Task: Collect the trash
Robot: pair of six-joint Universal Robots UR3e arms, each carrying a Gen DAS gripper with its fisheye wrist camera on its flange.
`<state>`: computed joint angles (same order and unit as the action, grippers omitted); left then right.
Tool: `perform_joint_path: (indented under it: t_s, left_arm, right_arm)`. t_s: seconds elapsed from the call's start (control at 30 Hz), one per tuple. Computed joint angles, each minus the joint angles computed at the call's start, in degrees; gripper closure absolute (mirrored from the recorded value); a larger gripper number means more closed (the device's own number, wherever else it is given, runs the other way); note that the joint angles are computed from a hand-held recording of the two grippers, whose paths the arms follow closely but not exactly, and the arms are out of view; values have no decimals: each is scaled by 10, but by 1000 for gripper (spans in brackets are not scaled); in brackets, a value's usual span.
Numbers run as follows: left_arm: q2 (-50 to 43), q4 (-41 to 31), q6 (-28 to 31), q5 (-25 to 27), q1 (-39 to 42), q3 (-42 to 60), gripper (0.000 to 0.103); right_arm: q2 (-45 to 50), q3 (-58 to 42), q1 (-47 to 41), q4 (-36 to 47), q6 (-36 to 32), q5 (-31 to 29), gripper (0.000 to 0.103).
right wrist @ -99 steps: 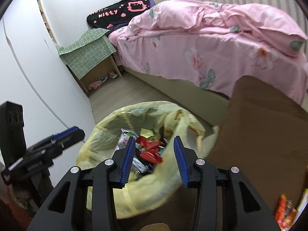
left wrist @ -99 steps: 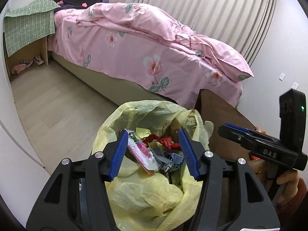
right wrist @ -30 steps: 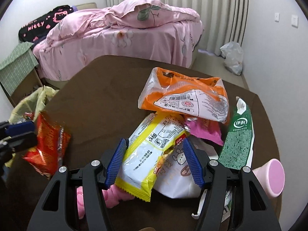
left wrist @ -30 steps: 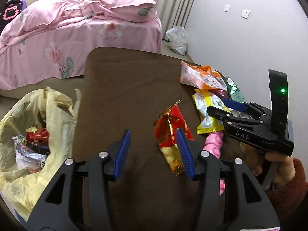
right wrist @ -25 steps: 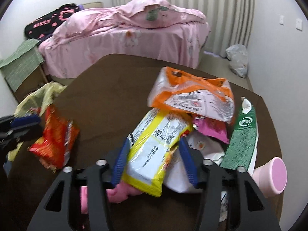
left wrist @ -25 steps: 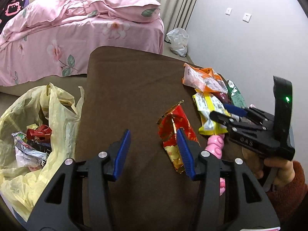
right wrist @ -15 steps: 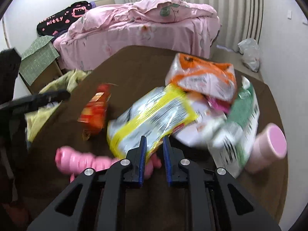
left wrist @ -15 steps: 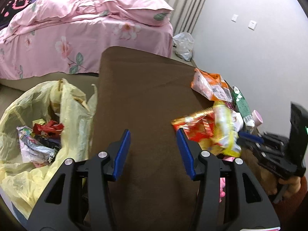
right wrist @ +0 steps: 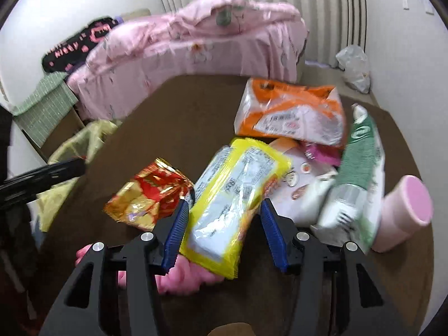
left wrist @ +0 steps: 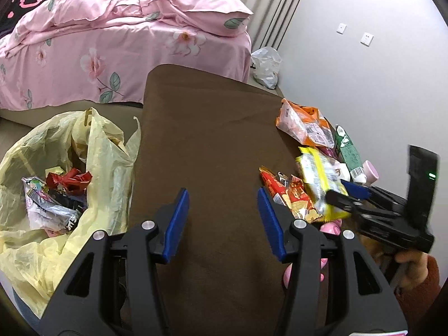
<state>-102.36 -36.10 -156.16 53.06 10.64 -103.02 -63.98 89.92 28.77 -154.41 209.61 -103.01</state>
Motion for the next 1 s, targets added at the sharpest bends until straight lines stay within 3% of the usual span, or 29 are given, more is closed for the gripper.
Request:
perform_joint_path:
  t_s: [0.07, 0.1, 0.13, 0.27, 0.4, 0.5, 0.57, 0.6, 0.63, 0.67, 0.73, 0.8, 0.9, 1.0]
  left_arm:
    - [0, -1, 2, 1, -1, -1, 54]
    - [-1, -3, 4, 1, -1, 0, 54]
    - [-1, -4, 6, 0, 0, 0, 54]
    - [-12, -43, 21, -17, -4, 21, 51]
    - [-46, -131, 42, -33, -34, 83, 49]
    - [-70, -138, 32, -22, -71, 114, 49]
    - [-83, -128, 17, -1, -96, 128, 49]
    - [-91, -126, 10, 12, -108, 135, 50]
    - [-96, -123, 2, 21, -116, 140, 54]
    - [-98, -120, -3, 23, -120, 140, 59]
    - [-100, -117, -7, 29, -124, 137, 76]
    - [-92, -106, -7, 35, -120, 124, 84]
    - [-75, -80, -13, 44, -105, 102, 85]
    - [-59, -17, -36, 78, -90, 75, 85]
  right_arm:
    - [4, -1, -4, -11, -1, 22, 53]
    - [-1, 9, -9, -24, -8, 52, 58]
    - [-5, 16, -13, -29, -18, 81, 71]
    - [-35, 40, 22, -7, -32, 33, 83]
    - [-115, 145, 21, -32, 1, 31, 83]
    - [-166, 200, 34, -8, 29, -21, 83]
    - [-187, 234, 43, -29, 37, -52, 82]
    - [-197, 250, 46, -48, 38, -60, 72]
    - [-200, 258, 46, -64, 37, -63, 50]
    - [-203, 267, 47, -90, 32, -65, 44]
    - [-192, 255, 46, -114, 8, -57, 44]
    - [-170, 197, 37, -54, -29, -30, 44]
    - [-107, 97, 56, -20, -62, -84, 44]
    - [-71, 20, 29, 20, -83, -51, 44]
